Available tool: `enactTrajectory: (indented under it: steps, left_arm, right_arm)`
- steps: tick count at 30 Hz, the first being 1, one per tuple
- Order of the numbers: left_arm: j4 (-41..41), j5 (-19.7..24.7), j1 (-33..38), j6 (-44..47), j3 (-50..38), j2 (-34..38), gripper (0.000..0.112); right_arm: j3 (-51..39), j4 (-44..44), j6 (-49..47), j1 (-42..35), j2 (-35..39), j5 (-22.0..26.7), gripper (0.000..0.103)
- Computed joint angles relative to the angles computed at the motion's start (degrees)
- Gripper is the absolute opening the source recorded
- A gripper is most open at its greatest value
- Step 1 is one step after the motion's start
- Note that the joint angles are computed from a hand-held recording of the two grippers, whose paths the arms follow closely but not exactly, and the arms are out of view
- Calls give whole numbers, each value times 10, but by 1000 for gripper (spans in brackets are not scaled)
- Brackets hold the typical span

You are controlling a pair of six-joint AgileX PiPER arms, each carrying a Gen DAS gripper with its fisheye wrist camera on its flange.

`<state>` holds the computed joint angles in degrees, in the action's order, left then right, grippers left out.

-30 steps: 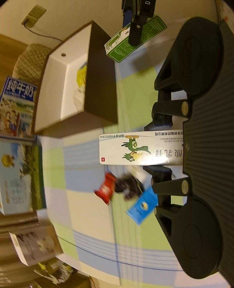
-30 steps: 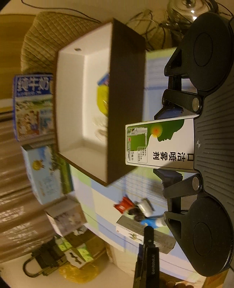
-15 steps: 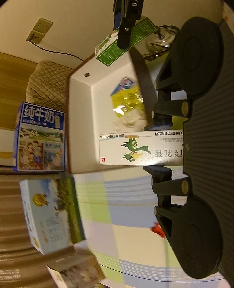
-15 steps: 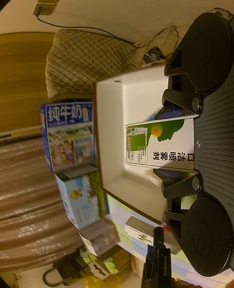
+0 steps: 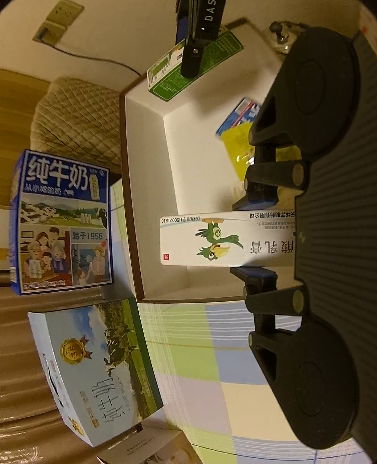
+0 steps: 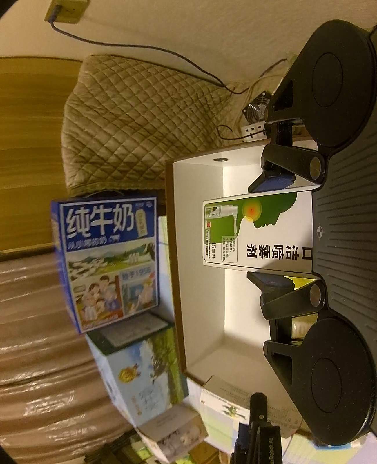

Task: Organize objects
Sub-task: 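Open the right gripper to drop the green box while the left drops the ointment box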

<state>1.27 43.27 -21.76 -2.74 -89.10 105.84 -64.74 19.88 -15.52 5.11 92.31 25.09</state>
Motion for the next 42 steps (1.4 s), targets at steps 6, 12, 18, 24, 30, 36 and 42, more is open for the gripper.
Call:
enactTrajectory:
  steps: [6, 12, 18, 24, 30, 36, 42]
  left_arm:
    - [28, 35, -1, -20, -96, 84, 33]
    - [30, 57, 2, -21, -151, 130, 33]
    - [28, 68, 4, -17, -182, 159, 33]
    - [15, 72, 7, -5, -196, 169, 33]
    - [11, 69, 6, 2, -198, 170, 33]
    - [4, 56, 8, 10, -174, 146, 47]
    - [-7, 41, 11, 15, -111, 92, 66]
  right_arm:
    - [-62, -32, 15, 0, 80, -2, 53]
    - [-106, -70, 34, 4, 132, -10, 53]
    - [-137, -73, 39, 3, 164, -9, 53]
    - [-138, -57, 33, -4, 157, -5, 53]
    - [-110, -13, -1, -8, 127, -1, 53]
    - [-74, 15, -18, -15, 88, 14, 53]
    - [-20, 46, -36, -28, 28, 35, 53]
